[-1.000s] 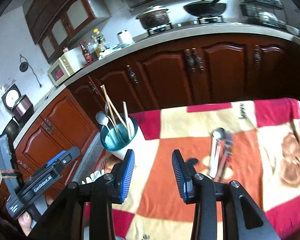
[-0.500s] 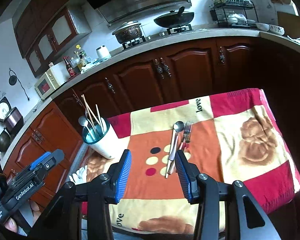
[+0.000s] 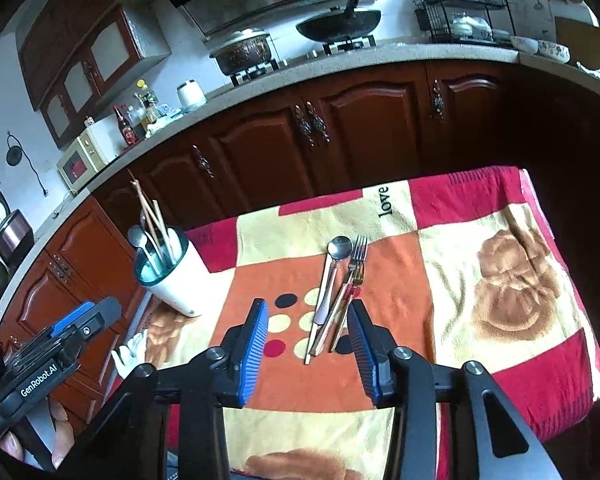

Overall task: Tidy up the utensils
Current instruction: 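Withdraw both tools from the cup back over the utensil row, then close the right tool on a thin chopstick beside the forks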

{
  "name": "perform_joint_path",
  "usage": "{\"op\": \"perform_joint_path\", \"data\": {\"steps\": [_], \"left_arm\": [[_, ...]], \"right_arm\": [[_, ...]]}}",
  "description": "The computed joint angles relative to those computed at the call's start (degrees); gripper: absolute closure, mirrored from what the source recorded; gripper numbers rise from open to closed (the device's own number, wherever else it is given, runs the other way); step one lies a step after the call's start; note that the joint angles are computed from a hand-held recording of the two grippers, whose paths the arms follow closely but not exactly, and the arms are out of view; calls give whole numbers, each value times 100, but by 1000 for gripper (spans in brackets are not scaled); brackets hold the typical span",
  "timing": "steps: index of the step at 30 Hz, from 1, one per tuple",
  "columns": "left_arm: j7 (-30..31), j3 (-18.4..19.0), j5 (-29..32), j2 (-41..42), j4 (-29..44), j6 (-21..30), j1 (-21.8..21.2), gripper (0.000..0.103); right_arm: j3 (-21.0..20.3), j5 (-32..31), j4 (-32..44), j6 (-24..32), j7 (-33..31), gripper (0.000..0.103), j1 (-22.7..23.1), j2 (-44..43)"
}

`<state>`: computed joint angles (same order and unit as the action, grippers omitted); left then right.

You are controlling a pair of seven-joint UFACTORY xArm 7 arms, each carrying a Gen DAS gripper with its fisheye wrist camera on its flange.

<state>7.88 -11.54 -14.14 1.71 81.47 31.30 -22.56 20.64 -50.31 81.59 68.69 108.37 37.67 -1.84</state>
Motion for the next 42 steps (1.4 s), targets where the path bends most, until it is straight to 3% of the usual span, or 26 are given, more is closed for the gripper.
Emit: {"op": "perform_joint_path", "data": {"steps": [8, 14, 18, 31, 42], "left_arm": [[-246, -47, 229, 982, 837, 282, -72, 38], [-524, -26, 591, 1769, 1612, 451, -263, 38], [-615, -5, 762, 2106, 1940, 489, -362, 38], [-837, 127, 1045, 2864, 2739, 814, -500, 38], [-762, 90, 1024, 2962, 2760, 876, -510, 38]], "right_arm": [[-287, 405, -831, -1110, -130, 73, -538, -292], [-478, 720, -1431, -2202, -208, 73, -1047, -358], [-558, 895, -1503, -2576, -445, 73, -1246, -158], [-915, 1308, -1476, -3146, -817, 79, -1285, 437], [-1253, 2406, -1304, -3608, -1804, 83, -1412, 997]]}}
